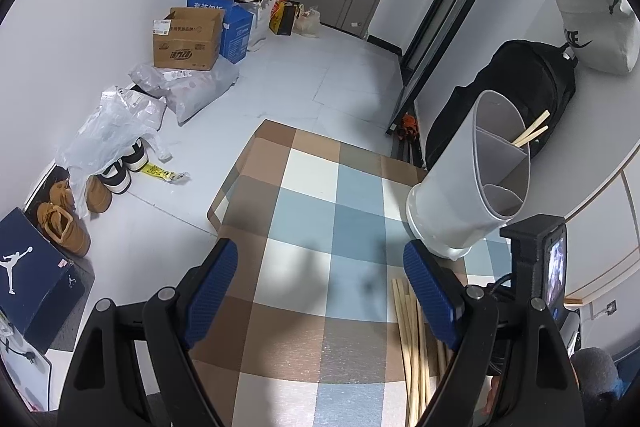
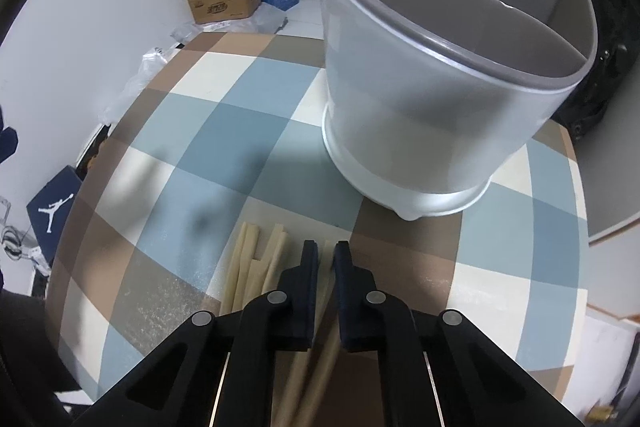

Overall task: Organize utensils
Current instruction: 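Grasp a chopstick from the bundle with the right tool, then lift the chopstick in the right tool up toward the caddy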

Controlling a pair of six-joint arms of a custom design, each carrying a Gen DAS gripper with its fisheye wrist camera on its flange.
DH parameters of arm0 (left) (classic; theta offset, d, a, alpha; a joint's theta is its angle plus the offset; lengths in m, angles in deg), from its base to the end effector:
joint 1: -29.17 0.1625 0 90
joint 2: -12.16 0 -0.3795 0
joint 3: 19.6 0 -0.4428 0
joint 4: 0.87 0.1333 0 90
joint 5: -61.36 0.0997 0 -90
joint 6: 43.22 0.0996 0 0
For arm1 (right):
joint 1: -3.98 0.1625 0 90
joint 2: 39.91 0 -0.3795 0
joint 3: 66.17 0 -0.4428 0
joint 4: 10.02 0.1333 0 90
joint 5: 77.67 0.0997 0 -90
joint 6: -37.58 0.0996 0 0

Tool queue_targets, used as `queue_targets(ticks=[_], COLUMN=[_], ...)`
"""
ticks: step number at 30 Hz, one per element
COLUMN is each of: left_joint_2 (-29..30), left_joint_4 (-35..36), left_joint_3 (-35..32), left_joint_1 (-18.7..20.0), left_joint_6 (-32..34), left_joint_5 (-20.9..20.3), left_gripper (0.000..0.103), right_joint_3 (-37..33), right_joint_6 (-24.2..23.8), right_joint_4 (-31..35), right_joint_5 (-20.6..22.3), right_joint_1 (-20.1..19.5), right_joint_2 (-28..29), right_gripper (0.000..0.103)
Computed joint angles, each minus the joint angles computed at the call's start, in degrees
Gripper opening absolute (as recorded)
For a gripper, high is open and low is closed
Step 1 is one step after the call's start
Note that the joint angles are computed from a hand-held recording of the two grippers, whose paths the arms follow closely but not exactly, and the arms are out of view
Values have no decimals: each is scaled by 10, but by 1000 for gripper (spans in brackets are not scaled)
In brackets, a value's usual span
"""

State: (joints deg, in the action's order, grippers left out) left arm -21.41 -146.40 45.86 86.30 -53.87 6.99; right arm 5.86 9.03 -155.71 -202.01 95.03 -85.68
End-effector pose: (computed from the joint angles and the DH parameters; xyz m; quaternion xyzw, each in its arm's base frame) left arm -0.2822 -0.7892 0.1042 0.1181 0.9265 -0.2921 0.2058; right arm 0.0916 -0.7875 0.2159 0.1636 -0.9126 0.1679 0.3350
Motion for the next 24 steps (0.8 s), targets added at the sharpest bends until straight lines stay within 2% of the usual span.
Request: queue_targets(ticks=[5,13,24], left_joint_2=[2,7,21], left_joint_4=[8,34,131], left_joint_3=[-2,-8,-21], left_joint_1=[1,0,-2], left_joint_6=[-4,1,-16], left_joint_5=[3,10,0], left_gripper=[82,82,82], right_joint_3=[-6,16,64], right_joint_6=[37,82,100], right_joint_4=[12,8,-28], right_joint_5=[29,104,180], right_joint_1=[-7,-18,-25], right_joint_2=[-3,-46,-118], right_gripper=[6,6,6])
